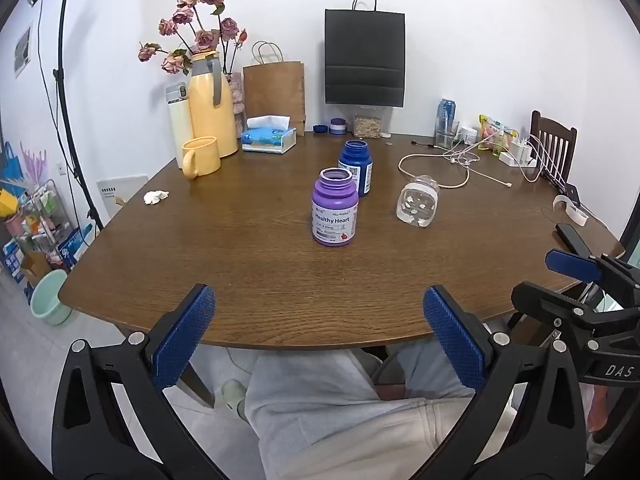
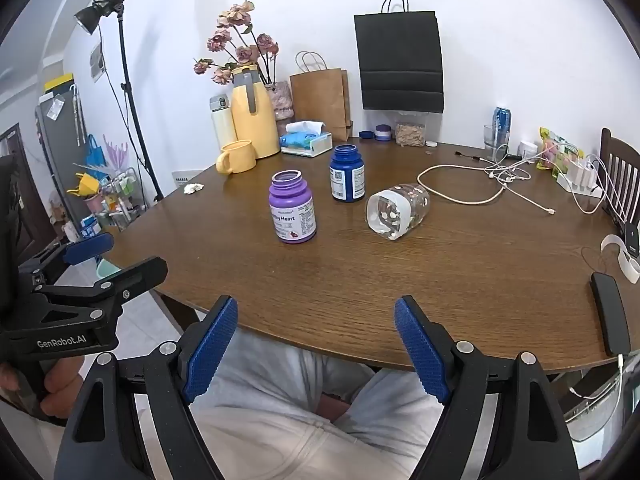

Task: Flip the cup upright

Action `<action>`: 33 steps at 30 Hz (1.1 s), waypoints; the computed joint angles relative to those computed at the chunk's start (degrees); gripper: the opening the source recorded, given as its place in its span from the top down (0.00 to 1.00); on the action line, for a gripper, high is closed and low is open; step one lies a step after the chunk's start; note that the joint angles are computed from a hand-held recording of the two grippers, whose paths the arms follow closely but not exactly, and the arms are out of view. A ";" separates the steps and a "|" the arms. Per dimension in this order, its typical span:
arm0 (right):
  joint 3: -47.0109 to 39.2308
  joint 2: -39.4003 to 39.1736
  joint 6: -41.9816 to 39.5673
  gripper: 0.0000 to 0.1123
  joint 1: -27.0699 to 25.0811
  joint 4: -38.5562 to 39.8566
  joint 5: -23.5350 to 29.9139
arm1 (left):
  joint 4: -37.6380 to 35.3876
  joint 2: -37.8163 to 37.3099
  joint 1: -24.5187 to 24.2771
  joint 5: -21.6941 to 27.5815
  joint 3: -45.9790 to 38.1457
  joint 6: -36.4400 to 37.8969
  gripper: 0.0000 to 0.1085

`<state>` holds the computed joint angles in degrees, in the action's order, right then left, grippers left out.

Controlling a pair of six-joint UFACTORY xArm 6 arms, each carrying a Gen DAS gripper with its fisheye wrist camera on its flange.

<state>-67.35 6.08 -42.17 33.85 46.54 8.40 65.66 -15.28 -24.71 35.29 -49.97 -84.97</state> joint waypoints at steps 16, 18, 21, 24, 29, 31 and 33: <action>0.28 -0.25 1.70 0.25 -0.29 -1.89 0.66 | 0.79 -0.36 0.23 -0.82 0.65 -1.17 0.05; 0.14 -0.24 1.83 0.25 -0.37 -1.99 0.89 | 0.69 -0.37 0.34 -1.01 0.67 -1.00 0.05; 0.30 -0.36 1.77 0.25 -0.30 -1.90 0.72 | 0.75 -0.36 0.34 -0.97 0.67 -1.19 0.05; 0.41 -0.52 1.35 0.25 -0.28 -1.42 0.81 | 0.46 -0.39 0.29 -0.64 0.54 -0.95 0.05; -0.52 0.06 1.54 0.25 -0.59 -1.78 1.30 | 0.61 -0.05 0.08 -0.25 0.04 -1.22 0.05; -0.55 -0.02 1.85 0.25 -0.85 -2.22 1.43 | 0.46 -0.14 0.19 -0.48 0.11 -0.98 0.05; -0.60 -0.11 1.90 0.25 -1.01 -2.21 1.37 | 0.58 -0.24 0.22 -0.53 0.18 -0.86 0.05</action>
<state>-67.94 5.97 -40.27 32.84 44.33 9.76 66.24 -15.52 -24.48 34.76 -49.79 -85.82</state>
